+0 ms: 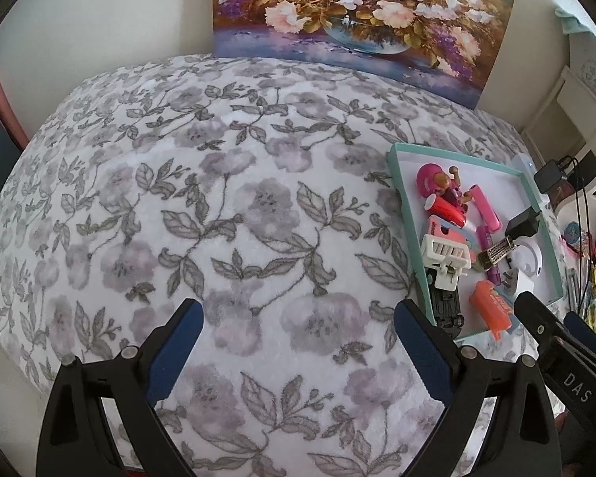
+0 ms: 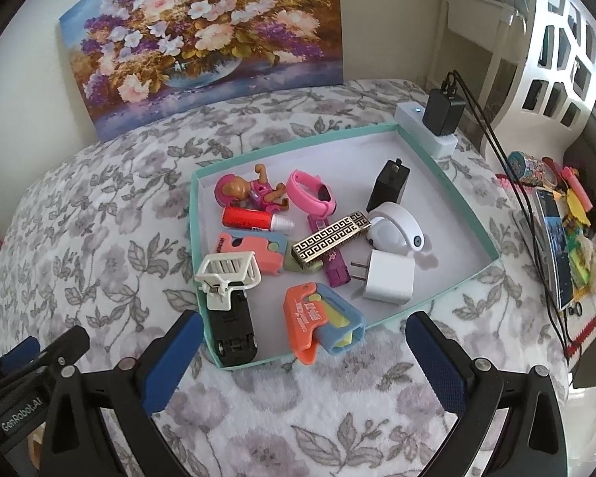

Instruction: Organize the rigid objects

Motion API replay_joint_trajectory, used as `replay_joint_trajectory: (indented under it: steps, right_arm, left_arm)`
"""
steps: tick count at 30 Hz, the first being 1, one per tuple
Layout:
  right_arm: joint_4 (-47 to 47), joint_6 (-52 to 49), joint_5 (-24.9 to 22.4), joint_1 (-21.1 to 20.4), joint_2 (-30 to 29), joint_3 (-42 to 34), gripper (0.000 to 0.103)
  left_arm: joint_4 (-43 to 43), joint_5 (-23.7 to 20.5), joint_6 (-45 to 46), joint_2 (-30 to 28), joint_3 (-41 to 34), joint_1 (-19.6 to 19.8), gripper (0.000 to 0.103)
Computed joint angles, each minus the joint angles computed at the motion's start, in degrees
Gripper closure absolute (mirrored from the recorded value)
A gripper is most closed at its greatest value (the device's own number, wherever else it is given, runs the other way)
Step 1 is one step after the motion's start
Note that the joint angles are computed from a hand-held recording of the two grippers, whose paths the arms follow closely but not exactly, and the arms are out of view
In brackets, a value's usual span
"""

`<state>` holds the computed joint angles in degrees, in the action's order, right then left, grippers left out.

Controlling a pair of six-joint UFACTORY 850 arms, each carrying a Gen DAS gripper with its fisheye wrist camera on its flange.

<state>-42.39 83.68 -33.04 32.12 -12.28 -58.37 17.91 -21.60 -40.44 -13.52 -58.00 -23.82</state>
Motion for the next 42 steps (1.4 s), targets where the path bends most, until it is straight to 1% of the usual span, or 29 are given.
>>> replay_joint_trajectory:
  steps: [4, 10, 13, 30, 42]
  right_arm:
    - [-0.37, -0.07, -0.30, 0.22, -0.16, -0.23, 0.000]
    - [-0.54, -0.04, -0.34, 0.29, -0.18, -0.27, 0.000]
    - [-0.51, -0.03, -0.39, 0.27, -0.17, -0.26, 0.000]
    - [-0.03, -0.73, -0.20, 0.05, -0.20, -0.18, 0.000]
    - [0.65, -1.35, -0.31, -0.09, -0.37, -0.14, 0.000]
  left_arm:
    - [5.15, -0.68, -4.69, 0.25, 0.13, -0.57, 0.006]
    - [8.99, -0.88, -8.07, 0.51, 0.39, -0.84, 0.006]
    - [7.82, -0.94, -6.96, 0.31, 0.24, -0.75, 0.006]
    - [11.23, -2.27, -10.56, -0.02, -0.02, -0.82, 0.006]
    - [11.52, -2.58, -11.08, -0.09, -0.13, -0.79, 0.006]
